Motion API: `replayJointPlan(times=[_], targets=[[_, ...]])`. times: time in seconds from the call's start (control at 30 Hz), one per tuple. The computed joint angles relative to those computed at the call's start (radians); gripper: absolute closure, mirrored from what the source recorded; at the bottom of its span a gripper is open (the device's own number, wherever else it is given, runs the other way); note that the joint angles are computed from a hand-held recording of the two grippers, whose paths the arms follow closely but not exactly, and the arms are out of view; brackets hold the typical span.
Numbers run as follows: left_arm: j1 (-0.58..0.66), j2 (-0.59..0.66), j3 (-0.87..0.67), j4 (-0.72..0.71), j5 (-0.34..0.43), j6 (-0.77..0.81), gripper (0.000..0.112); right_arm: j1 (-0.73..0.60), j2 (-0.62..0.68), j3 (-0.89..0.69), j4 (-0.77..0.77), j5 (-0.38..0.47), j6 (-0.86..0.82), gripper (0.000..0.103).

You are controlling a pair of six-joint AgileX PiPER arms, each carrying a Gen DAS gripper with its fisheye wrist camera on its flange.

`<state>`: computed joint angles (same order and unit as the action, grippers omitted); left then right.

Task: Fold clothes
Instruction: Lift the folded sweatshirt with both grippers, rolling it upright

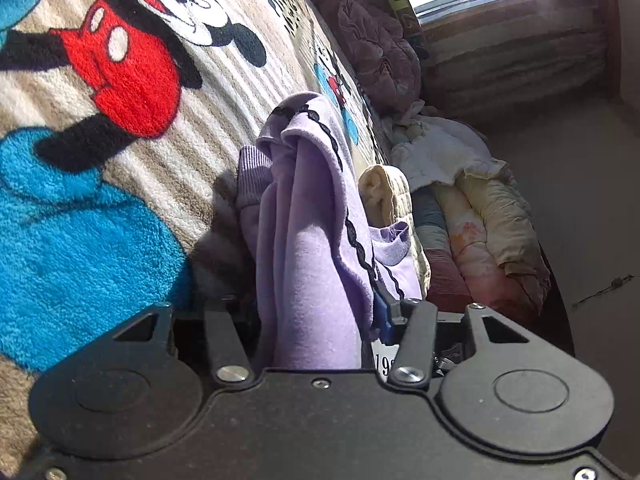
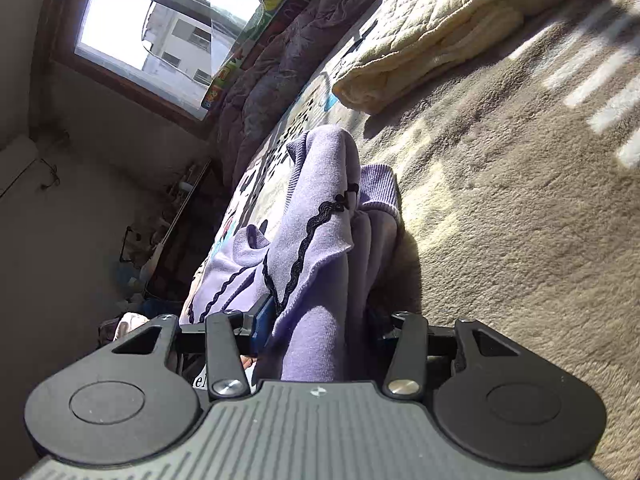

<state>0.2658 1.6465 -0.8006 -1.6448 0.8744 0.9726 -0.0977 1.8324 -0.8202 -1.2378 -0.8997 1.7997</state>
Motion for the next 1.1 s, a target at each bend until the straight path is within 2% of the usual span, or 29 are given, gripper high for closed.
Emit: replayJointPlan(times=[0.07, 0.17, 0.27, 0.3, 0.33, 0.37, 0.4, 0.43, 0.47, 0.5, 0.6, 0.67, 0.77, 0.9, 0.97, 1.0, 1.03, 1.07, 1.1], targets=[[0.065, -0.097, 0.097, 0.044, 0.059, -0.069, 0.064, -0.034, -0.033, 0.053, -0.021, -0.058, 0.047, 0.059], [0.203, -0.245, 0.239, 0.171, 0.186, -0.174, 0.062, -0.117, -0.156, 0.206, -0.109, -0.147, 0.076, 0.059], [0.355, -0.414, 0.353, 0.299, 0.265, -0.157, 0.054, -0.232, -0.323, 0.373, -0.216, -0.189, 0.074, 0.059], [0.409, -0.48, 0.372, 0.348, 0.293, -0.143, 0.046, -0.283, -0.385, 0.423, -0.262, -0.203, 0.075, 0.053], [0.443, -0.539, 0.377, 0.379, 0.301, -0.13, 0.042, -0.346, -0.451, 0.467, -0.308, -0.199, 0.063, 0.046], [0.466, -0.589, 0.382, 0.398, 0.297, -0.12, 0.036, -0.389, -0.505, 0.502, -0.328, -0.198, 0.045, 0.043], [0.491, -0.638, 0.385, 0.415, 0.296, -0.109, 0.029, -0.437, -0.558, 0.533, -0.353, -0.203, 0.03, 0.035], [0.509, -0.67, 0.393, 0.416, 0.292, -0.089, 0.026, -0.459, -0.584, 0.545, -0.364, -0.211, 0.019, 0.028], [0.504, -0.682, 0.403, 0.407, 0.274, -0.07, 0.024, -0.466, -0.587, 0.551, -0.362, -0.227, -0.005, 0.026], [0.484, -0.687, 0.41, 0.403, 0.246, -0.057, 0.024, -0.47, -0.59, 0.557, -0.359, -0.239, -0.029, 0.026], [0.413, -0.707, 0.438, 0.377, 0.176, -0.024, 0.024, -0.403, -0.586, 0.576, -0.303, -0.178, -0.111, 0.025], [0.35, -0.735, 0.456, 0.362, 0.127, -0.009, 0.024, -0.401, -0.531, 0.598, -0.259, -0.189, -0.179, 0.025], [0.134, -0.754, 0.48, 0.279, -0.067, -0.019, 0.024, -0.387, -0.476, 0.615, -0.197, -0.198, -0.257, 0.025], [0.035, -0.695, 0.491, 0.144, -0.133, 0.055, 0.024, -0.357, -0.393, 0.633, -0.086, -0.232, -0.349, 0.026], [-0.03, -0.693, 0.487, 0.131, -0.192, 0.07, 0.025, -0.3, -0.384, 0.641, -0.006, -0.21, -0.406, 0.026], [-0.046, -0.706, 0.487, 0.147, -0.206, 0.055, 0.027, -0.264, -0.391, 0.642, 0.025, -0.191, -0.427, 0.027], [-0.025, -0.706, 0.489, 0.151, -0.18, 0.051, 0.029, -0.227, -0.397, 0.642, 0.056, -0.171, -0.448, 0.029], [0.028, -0.687, 0.491, 0.142, -0.118, 0.065, 0.036, -0.193, -0.393, 0.638, 0.077, -0.158, -0.471, 0.036], [0.099, -0.665, 0.495, 0.138, -0.041, 0.076, 0.049, -0.184, -0.368, 0.635, 0.084, -0.175, -0.476, 0.047]])
